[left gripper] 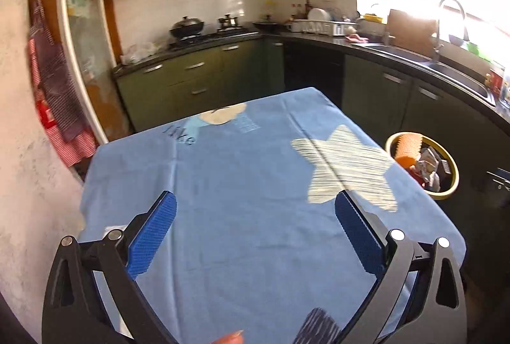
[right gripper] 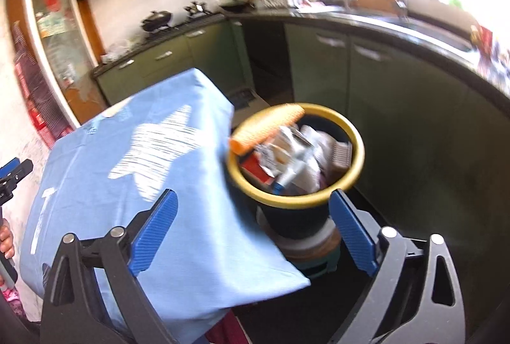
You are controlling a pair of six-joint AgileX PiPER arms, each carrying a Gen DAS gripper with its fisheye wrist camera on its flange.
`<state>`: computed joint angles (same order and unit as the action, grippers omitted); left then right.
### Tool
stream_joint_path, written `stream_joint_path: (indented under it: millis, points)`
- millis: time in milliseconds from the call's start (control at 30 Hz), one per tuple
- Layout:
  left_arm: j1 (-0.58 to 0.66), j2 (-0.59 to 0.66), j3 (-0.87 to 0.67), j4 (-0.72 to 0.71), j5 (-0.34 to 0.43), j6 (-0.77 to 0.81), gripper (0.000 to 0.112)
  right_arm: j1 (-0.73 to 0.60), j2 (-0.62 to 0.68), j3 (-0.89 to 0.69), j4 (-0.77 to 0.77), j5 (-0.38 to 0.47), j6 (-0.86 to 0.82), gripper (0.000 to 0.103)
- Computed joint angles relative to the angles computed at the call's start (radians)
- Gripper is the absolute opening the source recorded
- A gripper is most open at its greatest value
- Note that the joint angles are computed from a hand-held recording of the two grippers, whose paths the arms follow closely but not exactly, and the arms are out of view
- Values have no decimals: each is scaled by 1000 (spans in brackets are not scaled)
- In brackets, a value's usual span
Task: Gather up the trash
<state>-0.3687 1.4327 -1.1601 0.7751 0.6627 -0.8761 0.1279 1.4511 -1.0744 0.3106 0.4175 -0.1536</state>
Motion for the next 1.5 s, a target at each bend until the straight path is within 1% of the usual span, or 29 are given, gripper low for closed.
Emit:
stream_joint_path:
  millis: [67,167,233,300,400,467,567,600,767,1000,1167,1500]
  points:
    - [21,-105,98,36,15,-55,98,63,-42,15,-132,-18,122,92]
    - [32,-220,181,69,54,-103,98,148,-102,28,-318,-28,288,94]
    - [41,-304,233,76,60,-113,98,199,-134,34,-438,-34,403,95]
    - [50,-382,272,85,69,-117,98,259,-166,43,-627,-30,583,96]
    - [25,-479,303,106,122,-127,98,343,-201,42,-842,19,784,96]
    - [16,-534,313,87,153,-109,98,396,-212,33,-940,65,873,96]
    - [-22,-579,308,65,194,-99,98,449,-225,28,-1021,100,947,96]
    - [-43,-589,308,67,208,-101,98,462,-227,28,-1040,106,967,96]
    - [-143,-580,289,125,290,-159,98,462,-215,26,-1031,93,967,96]
    - [-137,-547,275,126,285,-168,98,425,-209,34,-977,63,931,96]
    - [-139,-527,272,120,274,-166,98,416,-214,47,-974,54,935,96]
    - [-136,-530,273,116,267,-160,98,413,-220,49,-974,54,934,96]
